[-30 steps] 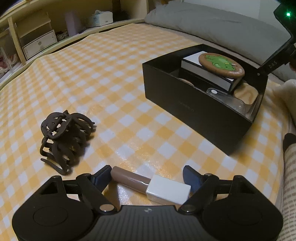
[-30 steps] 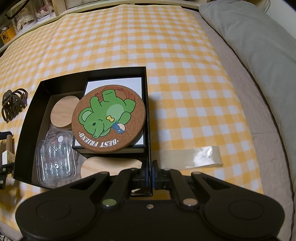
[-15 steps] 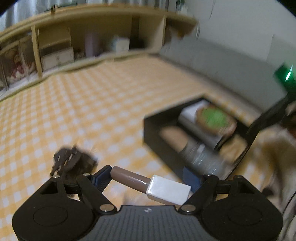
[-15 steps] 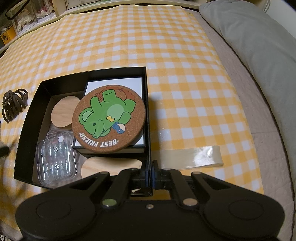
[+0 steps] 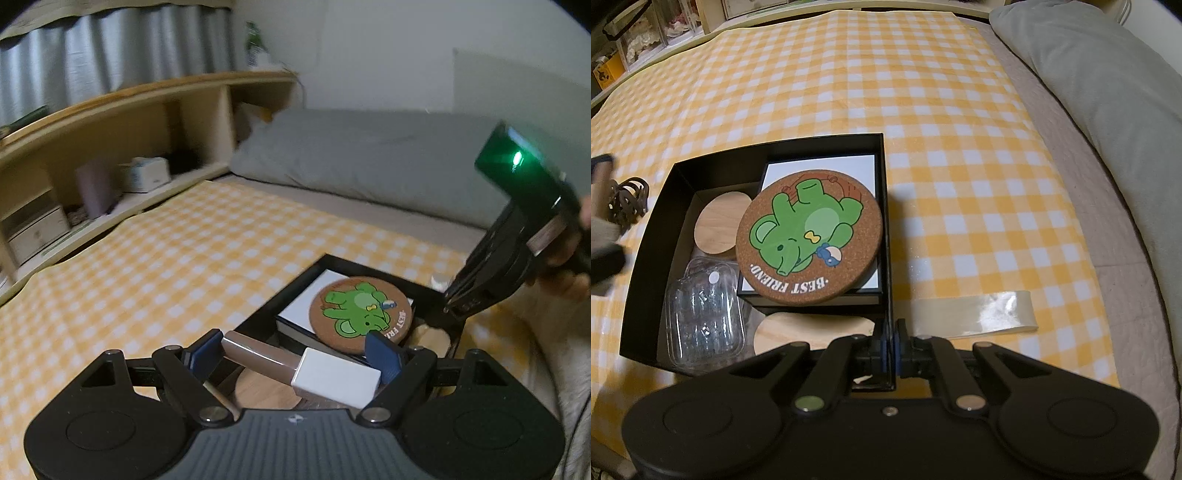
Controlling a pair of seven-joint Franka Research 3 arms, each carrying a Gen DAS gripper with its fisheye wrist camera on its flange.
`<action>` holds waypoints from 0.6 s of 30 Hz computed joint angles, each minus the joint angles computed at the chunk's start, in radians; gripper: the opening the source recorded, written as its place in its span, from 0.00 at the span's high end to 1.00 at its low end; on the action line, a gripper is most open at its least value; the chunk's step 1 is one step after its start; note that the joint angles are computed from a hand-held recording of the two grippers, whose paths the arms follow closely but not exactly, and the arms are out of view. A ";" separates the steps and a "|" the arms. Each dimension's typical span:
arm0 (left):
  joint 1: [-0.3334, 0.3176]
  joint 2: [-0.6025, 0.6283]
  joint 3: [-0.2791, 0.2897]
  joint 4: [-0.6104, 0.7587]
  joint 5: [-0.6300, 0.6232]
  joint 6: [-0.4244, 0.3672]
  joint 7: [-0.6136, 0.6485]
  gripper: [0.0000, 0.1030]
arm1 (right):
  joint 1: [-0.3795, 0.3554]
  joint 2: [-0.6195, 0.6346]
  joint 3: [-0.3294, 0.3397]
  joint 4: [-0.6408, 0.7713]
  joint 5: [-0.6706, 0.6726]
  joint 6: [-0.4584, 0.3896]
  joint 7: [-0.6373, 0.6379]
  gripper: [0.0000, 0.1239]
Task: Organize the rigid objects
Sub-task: 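Carry the lip tube with the left tool and drop it into the box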
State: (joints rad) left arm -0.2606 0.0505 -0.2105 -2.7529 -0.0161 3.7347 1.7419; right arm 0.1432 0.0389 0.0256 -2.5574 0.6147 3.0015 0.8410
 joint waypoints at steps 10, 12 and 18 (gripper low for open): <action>-0.015 0.123 0.024 0.160 0.068 -0.138 0.078 0.19 | 0.000 -0.001 -0.002 -0.001 -0.009 -0.002 0.004 0.96; 0.000 0.136 0.024 0.179 0.142 -0.149 0.043 0.19 | 0.001 -0.001 -0.001 -0.001 -0.007 -0.002 0.004 0.96; -0.029 0.168 0.050 0.204 0.154 -0.097 0.027 0.02 | 0.000 -0.001 -0.001 -0.001 -0.005 -0.001 0.001 0.96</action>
State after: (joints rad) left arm -0.2894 0.2185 -0.1604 -2.5491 0.1378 3.6372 1.7690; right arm 0.1435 0.0381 0.0249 -2.5587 0.6092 3.0008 0.8419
